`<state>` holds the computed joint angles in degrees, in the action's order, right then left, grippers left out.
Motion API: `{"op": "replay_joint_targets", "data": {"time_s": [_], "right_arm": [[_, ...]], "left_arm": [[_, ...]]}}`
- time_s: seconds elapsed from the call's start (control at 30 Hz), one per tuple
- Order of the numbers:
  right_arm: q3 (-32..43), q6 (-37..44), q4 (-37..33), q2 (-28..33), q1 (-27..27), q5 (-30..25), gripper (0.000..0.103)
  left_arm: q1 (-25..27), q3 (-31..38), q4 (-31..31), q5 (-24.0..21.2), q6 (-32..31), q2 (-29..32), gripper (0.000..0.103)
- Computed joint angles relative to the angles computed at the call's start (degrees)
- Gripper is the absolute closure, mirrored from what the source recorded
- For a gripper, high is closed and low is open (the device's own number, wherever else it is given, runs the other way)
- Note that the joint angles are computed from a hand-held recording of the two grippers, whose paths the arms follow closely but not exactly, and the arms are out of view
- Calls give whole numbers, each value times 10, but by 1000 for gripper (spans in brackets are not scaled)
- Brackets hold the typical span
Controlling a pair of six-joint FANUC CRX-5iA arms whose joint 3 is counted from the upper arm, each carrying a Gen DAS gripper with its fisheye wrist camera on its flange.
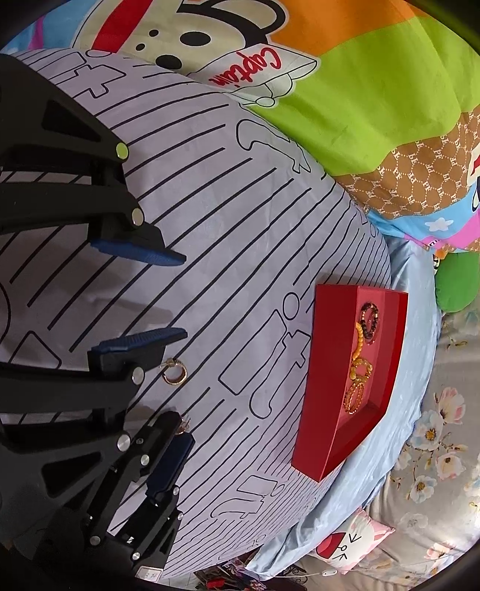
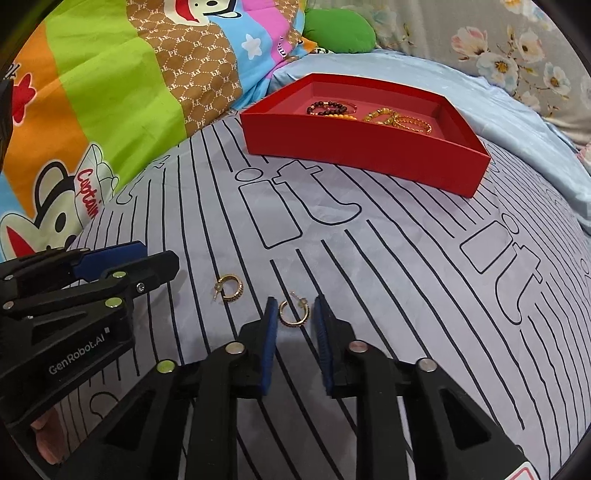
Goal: Organize jewelry
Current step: 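Close the left tool on one gold hoop earring while the right tool grasps the other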
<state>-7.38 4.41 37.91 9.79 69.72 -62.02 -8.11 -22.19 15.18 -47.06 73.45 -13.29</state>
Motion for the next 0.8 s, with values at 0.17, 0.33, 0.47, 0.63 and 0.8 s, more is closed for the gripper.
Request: {"op": "replay_joint_targets", "data": {"time_s": [0.17,0.33,0.47,0.63,0.8], "right_arm": [[-21,-31,1,-20,2,-2,87],[-43,-62,4,-42,5,-4,87],[-56,-80,9,-55,6,-6,87],[-67,-92,11,-64,5,-4,87],[-72,-97,13,-68,4,1,87]], "left_arm": [[-13,-2,8,2,-12,1,69],[-31,-3,14,6,-17,8,68],[-44,1,10,14,-12,18,68],[-54,2,3,27,-4,26,69],[-62,4,-11,38,4,28,70]]}}
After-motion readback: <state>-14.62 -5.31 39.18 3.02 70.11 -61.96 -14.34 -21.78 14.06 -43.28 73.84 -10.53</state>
